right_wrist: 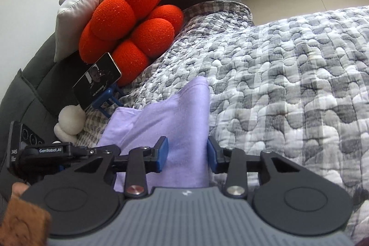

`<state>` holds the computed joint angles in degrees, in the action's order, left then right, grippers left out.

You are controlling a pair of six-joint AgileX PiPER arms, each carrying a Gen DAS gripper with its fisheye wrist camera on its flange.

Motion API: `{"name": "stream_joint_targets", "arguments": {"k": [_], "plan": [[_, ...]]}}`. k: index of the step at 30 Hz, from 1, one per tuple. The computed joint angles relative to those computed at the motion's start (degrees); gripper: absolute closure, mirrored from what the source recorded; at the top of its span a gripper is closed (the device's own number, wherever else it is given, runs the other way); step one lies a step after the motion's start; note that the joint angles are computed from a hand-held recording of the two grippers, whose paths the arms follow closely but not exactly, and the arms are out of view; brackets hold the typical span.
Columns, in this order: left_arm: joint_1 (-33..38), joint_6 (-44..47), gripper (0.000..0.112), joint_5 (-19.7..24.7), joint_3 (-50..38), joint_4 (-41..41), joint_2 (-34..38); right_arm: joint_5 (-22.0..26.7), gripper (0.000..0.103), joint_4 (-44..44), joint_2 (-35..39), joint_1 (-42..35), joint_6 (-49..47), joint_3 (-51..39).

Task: Fold clothes
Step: 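Lift the folded trousers off the bed with both grippers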

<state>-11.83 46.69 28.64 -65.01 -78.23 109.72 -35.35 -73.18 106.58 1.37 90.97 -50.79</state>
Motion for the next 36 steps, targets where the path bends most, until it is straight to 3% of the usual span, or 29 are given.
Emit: {"name": "stream_joint_targets", "arguments": {"k": [1,3,5,11,14,21,28,36], "plan": [[-0.4,-0.5,0.08,-0.9,0.0,0.7,-0.2,-0.2,0.065,0.3,0.0,-0.1,0.4,0.2],[-1.5,-1.2,0.081,-2.9,0.2,2.0,-0.9,2.4,0.083,-0.3,-0.6,1.0,1.9,-0.1],[-2.6,-2.6,0.082,-5.0,0.5,3.8,-1.8,4.5,0.089,0.3,-1.3,2.3,1.4,-0.1],[-5.5,-13.0,0.085,-10.6,1.3,13.9,-4.8,10.6,0.09,4.5,-3.4,5.9,-2.1,0.1],[-7.0,-19.8,0.091,-13.3,1.1,21.1,-5.4,14.2,0.09,4.7,-4.4,7.8,-2.3,-0.2],[-10.1,-37.9,0.095,-17.1,0.9,40.1,-6.6,27.4,0.091,6.1,-7.4,15.0,-5.5,-2.0],[-11.3,-48.5,0.098,-18.5,1.5,49.9,-7.7,29.3,0.091,11.7,-8.4,16.1,-10.6,-1.8],[-12.2,-54.3,0.099,-19.6,2.5,55.3,-9.0,29.2,0.091,26.2,-9.2,16.6,-24.0,-1.0]]}}
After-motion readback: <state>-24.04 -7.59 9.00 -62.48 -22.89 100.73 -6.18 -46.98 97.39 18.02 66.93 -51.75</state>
